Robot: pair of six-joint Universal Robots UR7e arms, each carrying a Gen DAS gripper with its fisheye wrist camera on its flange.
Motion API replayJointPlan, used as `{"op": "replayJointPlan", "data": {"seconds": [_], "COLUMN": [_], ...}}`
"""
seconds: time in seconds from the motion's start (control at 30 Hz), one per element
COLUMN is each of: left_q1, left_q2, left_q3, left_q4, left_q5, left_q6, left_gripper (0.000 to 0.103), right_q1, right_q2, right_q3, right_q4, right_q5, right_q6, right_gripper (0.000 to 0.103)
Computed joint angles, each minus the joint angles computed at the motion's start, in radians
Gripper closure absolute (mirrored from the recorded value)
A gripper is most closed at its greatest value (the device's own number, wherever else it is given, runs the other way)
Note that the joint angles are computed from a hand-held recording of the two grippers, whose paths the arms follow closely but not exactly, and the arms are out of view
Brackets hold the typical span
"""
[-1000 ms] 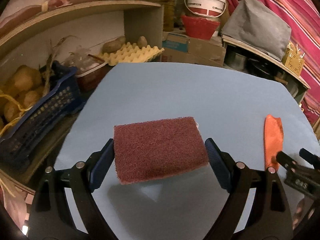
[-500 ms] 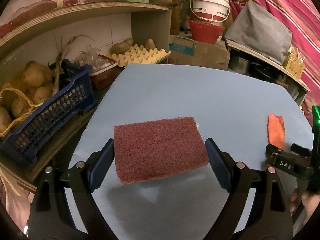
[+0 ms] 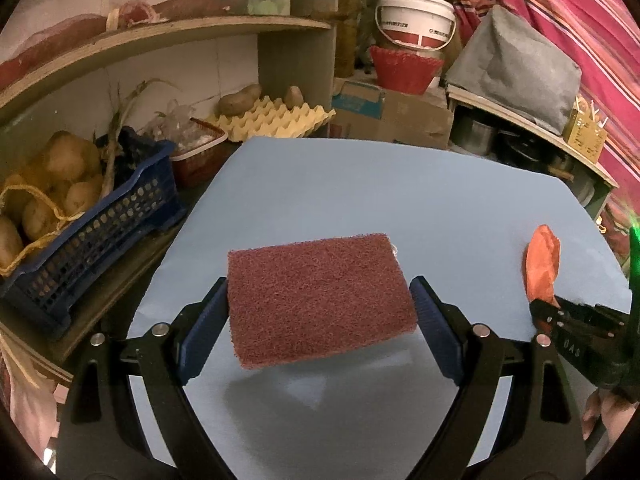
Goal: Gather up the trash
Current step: 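Grasp the maroon scouring pad with the left tool while the right tool grasps the orange bag, then carry the pad and orange bag over the blue basket and open both tools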
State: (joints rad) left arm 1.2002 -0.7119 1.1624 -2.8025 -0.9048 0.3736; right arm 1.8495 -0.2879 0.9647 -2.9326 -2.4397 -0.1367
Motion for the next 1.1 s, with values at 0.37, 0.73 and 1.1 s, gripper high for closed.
{"op": "replayJointPlan", "data": {"seconds": [0.37, 0.73, 1.1], "left_q1": [-0.059, -0.128, -0.217], "left_q2": [0.016, 0.068, 0.158], "left_q3": [0.042, 0.066, 0.096], "left_q4": [-0.033, -0.074, -0.125], "left_q5": [-0.005, -0.021, -0.047], "left_q6": [-0.013, -0.026, -0.021], "left_gripper": [0.017, 0.017, 0.017], "right_q1": [-0.037, -0.076, -0.129], "right_q2": [-0.161, -0.321, -0.525], "right_q3": [0.221, 0.437, 0.673], "right_q4": [-0.19, -0.413, -0.581], "right_q5": [0.048, 0.071, 0.094], "right_q6": [-0.073, -0.206, -0.235], "right_gripper": [0.08, 0.08, 0.08]}}
